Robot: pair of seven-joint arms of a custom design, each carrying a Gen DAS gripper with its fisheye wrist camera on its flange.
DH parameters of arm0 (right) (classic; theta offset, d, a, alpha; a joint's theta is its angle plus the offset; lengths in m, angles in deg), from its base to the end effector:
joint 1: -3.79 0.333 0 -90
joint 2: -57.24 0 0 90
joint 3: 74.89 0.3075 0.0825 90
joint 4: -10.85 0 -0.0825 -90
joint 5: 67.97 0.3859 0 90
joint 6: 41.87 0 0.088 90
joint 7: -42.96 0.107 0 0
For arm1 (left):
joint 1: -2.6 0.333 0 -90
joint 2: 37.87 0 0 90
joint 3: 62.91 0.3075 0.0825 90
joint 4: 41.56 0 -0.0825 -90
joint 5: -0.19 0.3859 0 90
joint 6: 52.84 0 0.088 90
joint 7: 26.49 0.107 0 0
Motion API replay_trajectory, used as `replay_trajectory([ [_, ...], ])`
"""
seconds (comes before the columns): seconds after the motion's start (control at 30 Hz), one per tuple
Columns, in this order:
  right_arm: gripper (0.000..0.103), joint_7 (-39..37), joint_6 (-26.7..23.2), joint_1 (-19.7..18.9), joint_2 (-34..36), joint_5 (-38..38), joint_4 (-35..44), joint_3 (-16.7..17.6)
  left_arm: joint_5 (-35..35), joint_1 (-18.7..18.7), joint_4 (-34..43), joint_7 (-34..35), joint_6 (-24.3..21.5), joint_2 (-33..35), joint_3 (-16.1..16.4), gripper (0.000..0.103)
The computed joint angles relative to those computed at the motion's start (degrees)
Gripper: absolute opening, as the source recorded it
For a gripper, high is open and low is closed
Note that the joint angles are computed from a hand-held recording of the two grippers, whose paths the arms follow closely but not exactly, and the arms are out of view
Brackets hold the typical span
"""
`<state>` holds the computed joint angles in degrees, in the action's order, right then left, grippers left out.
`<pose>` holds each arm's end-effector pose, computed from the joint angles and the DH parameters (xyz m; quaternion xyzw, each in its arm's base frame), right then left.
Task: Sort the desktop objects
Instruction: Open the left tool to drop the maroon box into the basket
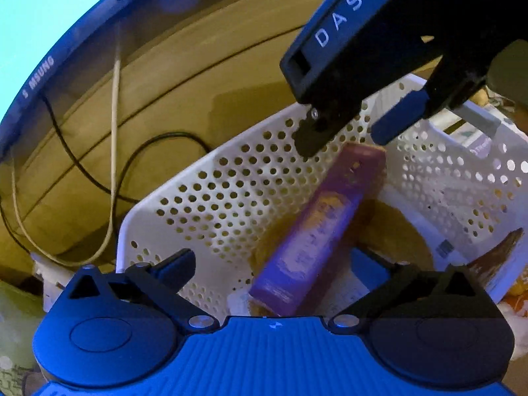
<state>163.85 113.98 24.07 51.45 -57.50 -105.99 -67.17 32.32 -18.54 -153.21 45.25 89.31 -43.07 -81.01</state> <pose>0.5127 0.2683 0.5707 -0.5909 0.7094 -0.0441 0.3816 0.4460 -0.3749 0.5777 -0.3849 0.8423 -0.2110 0.3128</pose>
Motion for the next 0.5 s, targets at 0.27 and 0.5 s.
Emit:
replay_trajectory([
  [0.27, 0.068, 1.3, -4.4, 0.3, 2.3, -3.9, 2.8, 0.1, -0.7, 1.6, -2.2, -1.3, 1.4, -2.0, 0.7, 0.103],
  [0.5, 0.069, 0.0, -3.2, 0.6, 2.2, 0.4, 2.5, -0.5, -1.5, 2.2, -0.6, -5.0, -2.2, -1.4, 1.0, 0.103],
])
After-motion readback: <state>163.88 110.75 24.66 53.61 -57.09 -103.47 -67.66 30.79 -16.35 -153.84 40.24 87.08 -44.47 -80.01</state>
